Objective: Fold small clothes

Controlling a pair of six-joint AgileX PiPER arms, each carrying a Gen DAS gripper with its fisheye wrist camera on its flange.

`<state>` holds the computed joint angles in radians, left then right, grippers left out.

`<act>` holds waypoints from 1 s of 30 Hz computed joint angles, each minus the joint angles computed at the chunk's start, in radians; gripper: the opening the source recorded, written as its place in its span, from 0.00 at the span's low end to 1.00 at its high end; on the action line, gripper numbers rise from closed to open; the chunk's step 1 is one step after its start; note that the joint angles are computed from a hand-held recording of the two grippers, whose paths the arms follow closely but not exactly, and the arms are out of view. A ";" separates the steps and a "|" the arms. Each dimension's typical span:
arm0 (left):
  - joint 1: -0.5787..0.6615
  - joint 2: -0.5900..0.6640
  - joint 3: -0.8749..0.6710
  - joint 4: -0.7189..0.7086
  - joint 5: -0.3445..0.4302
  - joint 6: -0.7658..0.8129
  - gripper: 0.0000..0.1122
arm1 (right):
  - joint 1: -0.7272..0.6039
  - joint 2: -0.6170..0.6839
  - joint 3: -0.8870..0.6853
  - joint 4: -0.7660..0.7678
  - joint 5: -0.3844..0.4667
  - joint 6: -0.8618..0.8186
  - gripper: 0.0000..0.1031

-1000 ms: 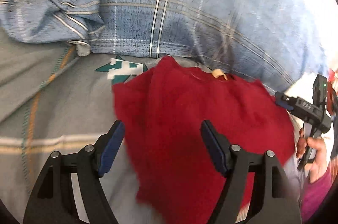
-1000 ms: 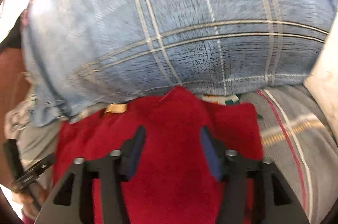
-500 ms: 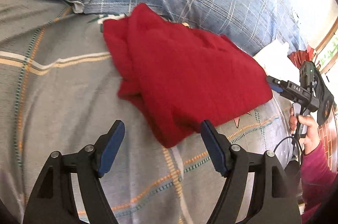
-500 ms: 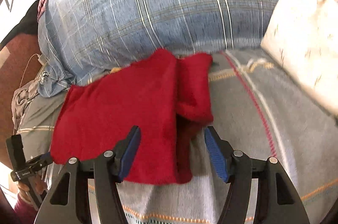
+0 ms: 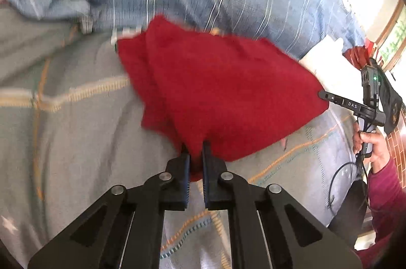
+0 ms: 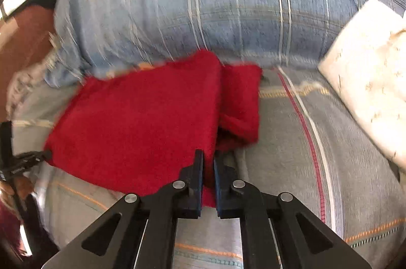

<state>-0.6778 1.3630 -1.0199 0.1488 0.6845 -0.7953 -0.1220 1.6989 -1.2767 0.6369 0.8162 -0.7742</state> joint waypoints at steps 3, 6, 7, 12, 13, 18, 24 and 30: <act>-0.018 0.005 0.041 0.034 -0.028 -0.071 0.05 | -0.010 0.003 0.012 0.019 0.008 0.004 0.07; -0.030 -0.012 0.003 0.053 0.023 -0.083 0.06 | -0.030 -0.023 -0.020 0.035 0.042 0.062 0.14; -0.043 -0.016 -0.020 0.091 0.051 -0.100 0.08 | -0.039 -0.040 -0.031 0.061 0.047 0.065 0.22; -0.057 0.031 -0.151 0.235 0.137 -0.154 0.42 | 0.040 -0.019 -0.105 0.102 -0.006 0.079 0.51; -0.046 0.057 -0.182 0.264 0.141 -0.185 0.43 | 0.074 0.011 -0.137 0.068 -0.019 0.105 0.51; 0.031 0.233 -0.344 0.351 0.175 -0.238 0.43 | 0.223 0.245 -0.397 -0.149 -0.039 0.346 0.50; 0.151 0.443 -0.502 0.318 0.235 -0.208 0.43 | 0.280 0.510 -0.730 -0.395 0.024 0.582 0.46; 0.196 0.461 -0.434 0.348 0.168 -0.280 0.58 | 0.311 0.621 -0.880 -0.531 0.064 0.667 0.46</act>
